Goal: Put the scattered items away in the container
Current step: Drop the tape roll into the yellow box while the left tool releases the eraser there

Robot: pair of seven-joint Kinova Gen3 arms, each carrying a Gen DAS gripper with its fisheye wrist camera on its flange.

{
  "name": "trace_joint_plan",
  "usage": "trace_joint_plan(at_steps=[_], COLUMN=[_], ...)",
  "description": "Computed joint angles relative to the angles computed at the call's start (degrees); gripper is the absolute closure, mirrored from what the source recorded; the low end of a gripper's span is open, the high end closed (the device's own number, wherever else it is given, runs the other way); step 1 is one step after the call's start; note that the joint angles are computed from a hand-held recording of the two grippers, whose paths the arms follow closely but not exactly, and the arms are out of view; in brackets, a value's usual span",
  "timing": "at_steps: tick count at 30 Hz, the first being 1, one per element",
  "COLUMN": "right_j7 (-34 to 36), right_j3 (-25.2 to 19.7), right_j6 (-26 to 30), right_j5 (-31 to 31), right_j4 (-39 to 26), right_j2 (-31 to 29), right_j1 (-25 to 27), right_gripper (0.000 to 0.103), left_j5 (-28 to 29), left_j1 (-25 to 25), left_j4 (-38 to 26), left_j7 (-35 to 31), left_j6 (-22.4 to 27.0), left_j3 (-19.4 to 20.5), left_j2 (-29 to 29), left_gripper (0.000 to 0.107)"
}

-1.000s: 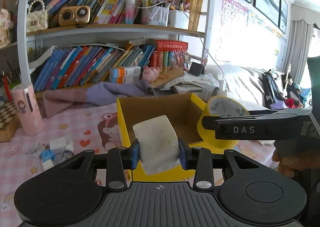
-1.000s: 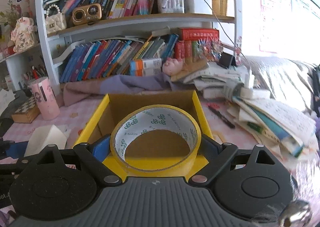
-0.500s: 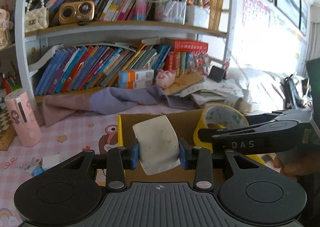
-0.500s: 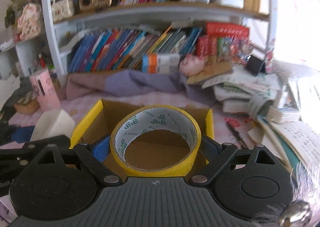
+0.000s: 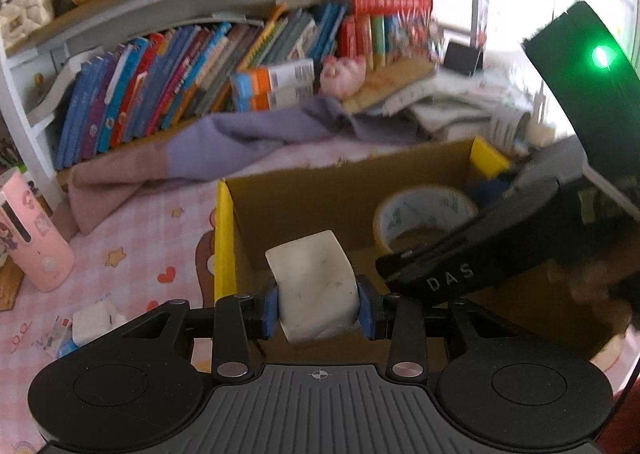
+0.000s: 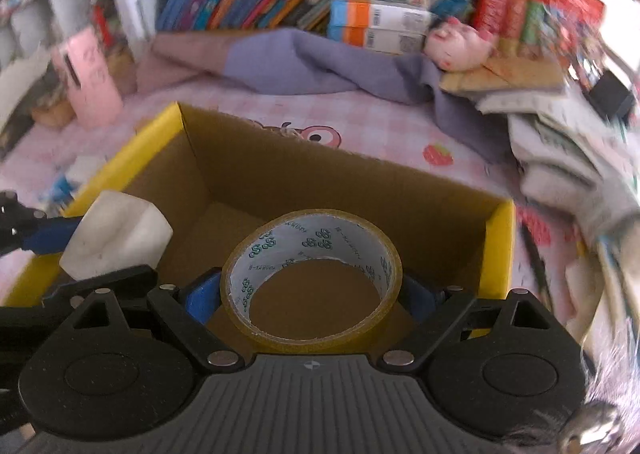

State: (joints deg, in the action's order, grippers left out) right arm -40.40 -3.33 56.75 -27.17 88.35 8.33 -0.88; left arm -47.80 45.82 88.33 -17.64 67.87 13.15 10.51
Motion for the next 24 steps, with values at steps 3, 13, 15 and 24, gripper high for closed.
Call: trace_joint_plan(at_steps=[3,13,15,24], right_j7=[0.6,6.8,8.1,9.2], right_j3=[-0.6,-1.1,-1.2,-1.2], right_j6=[-1.1,0.6,1.1,1.5], right_j5=[3.1,3.7,4.0,6.6], right_j4=[-0.3,-1.1,-1.6,-2.1], right_j2=[0.5,1.8,2.2,2.5], right_j1=[-1.5,-1.1,-1.0,-1.8], right_gripper=[0.012,0.012,0.012,0.011], left_j5=[1.8,0.8,0.8,-1.5], left_j1=[-0.3,3.6,4.3,8.2], left_j4=[-1.6,-5.0,-5.7,-8.6], left_j7=[-0.9,-1.7,-2.0,-3.1], left_j6=[1.6,7.7,8.3,13.7], left_j3=[-0.3,-0.9,-1.1,-2.5], left_j2=[1.4,4.2,4.6,7.9], left_gripper=[0.069,0.069,0.069,0.060])
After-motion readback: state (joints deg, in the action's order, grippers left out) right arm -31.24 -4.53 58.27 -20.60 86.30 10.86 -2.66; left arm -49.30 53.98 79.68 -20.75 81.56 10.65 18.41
